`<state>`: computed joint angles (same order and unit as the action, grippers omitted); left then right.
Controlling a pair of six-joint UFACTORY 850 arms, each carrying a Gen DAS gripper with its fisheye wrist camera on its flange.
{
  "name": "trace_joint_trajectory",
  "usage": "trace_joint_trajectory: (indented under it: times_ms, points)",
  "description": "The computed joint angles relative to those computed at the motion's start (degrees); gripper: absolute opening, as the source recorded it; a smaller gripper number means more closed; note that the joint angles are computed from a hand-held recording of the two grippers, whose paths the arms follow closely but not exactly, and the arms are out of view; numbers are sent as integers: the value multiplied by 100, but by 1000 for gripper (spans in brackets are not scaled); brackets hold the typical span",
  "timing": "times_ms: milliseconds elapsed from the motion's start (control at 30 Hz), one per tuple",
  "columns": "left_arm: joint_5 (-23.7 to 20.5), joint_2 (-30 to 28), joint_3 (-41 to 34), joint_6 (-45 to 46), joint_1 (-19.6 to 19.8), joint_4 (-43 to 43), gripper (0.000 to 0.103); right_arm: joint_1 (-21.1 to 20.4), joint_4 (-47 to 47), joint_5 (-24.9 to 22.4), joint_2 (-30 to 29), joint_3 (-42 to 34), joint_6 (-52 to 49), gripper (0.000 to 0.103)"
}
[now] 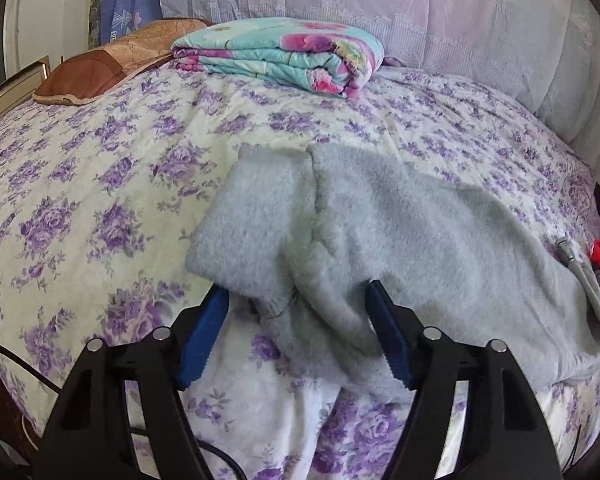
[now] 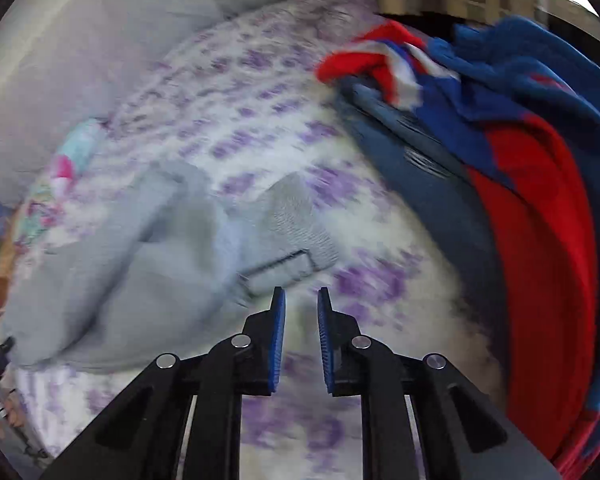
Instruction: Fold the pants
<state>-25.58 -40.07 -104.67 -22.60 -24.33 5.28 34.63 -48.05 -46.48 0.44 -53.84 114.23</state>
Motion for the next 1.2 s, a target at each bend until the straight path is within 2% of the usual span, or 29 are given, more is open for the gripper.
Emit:
trace_joint_trajectory:
  times_ms: [67,100,167,200,233,267,300,367,433,467,500,533,567,633,667,733,767,800,833,867,1000,1067,1133,1200]
  points:
    - [87,155,265,210,15,-219,70,162,-410,281,380,355,938,16]
    - [158,237,389,249,20,-253,71,287,-975,352,468,447,1315,19]
    - [228,338,495,631,52,-660,71,455,-1638,604,334,227,1426,19]
    - [226,360,495,1031,77,-1089,71,452,-1851,871,147,-4,1366,29]
    - [241,384,501,1386,98,-1481,71,429,-2018,1145,-87,-253,1319,55]
    - [284,414,524,1653,113,-1784,71,424,-2085,1314,-357,-530,1189,67]
    - [284,431,527,1827,118,-1982,71,417,-2059,1378,-684,-880,881,74]
    - [183,363,404,1976,140,-2167,71,426,-1778,1341,-1264,-1531,-22,74]
    - [-70,165,120,1953,198,-2212,70,326,-1176,1362,-1727,-2029,-933,69]
    - [-338,-5,-131,1892,240,-2213,70,233,-772,1480,-1865,-2158,-1315,61]
    - [-613,-174,-371,1879,293,-2300,67,122,-381,1699,-1927,-2184,-1617,31]
    - [-739,-252,-459,1937,341,-2495,52,22,-161,1952,-1929,-2123,-1702,21]
    - [-835,-289,-499,2221,402,-2926,48,-34,-181,2264,-1853,-1995,-1547,19]
    - [-781,-228,-472,2414,433,-3197,37,12,-940,2422,-1660,-1780,-857,16]
    - [-797,-214,-515,2363,415,-3079,35,54,-1356,2442,-1551,-1692,-478,16]
    - [-975,-239,-709,2115,322,-2546,36,92,-1559,2408,-1455,-1688,-332,16]
    - [-1140,-290,-857,1927,264,-2149,40,89,-1653,2423,-1402,-1679,-269,16]
    - [-1243,-308,-936,1602,208,-1706,54,62,-1637,2471,-1360,-1672,-296,16]
    - [-1308,-290,-928,1374,187,-1431,74,20,-1575,2537,-1351,-1683,-350,16]
    - [-1298,-218,-825,1303,197,-1395,77,-20,-1555,2612,-1346,-1676,-340,16]
    - [-993,210,-156,1796,280,-2200,78,-98,-1971,2863,-1325,-1571,258,16]
    - [-985,208,-145,1968,265,-2389,72,-101,-2244,2901,-1292,-1544,528,16]
    - [-1157,31,-363,2095,227,-2493,54,-130,-2459,3004,-1239,-1508,776,15]
    - [-1240,-104,-543,1936,178,-2318,49,-143,-2751,3055,-1159,-1450,1108,15]
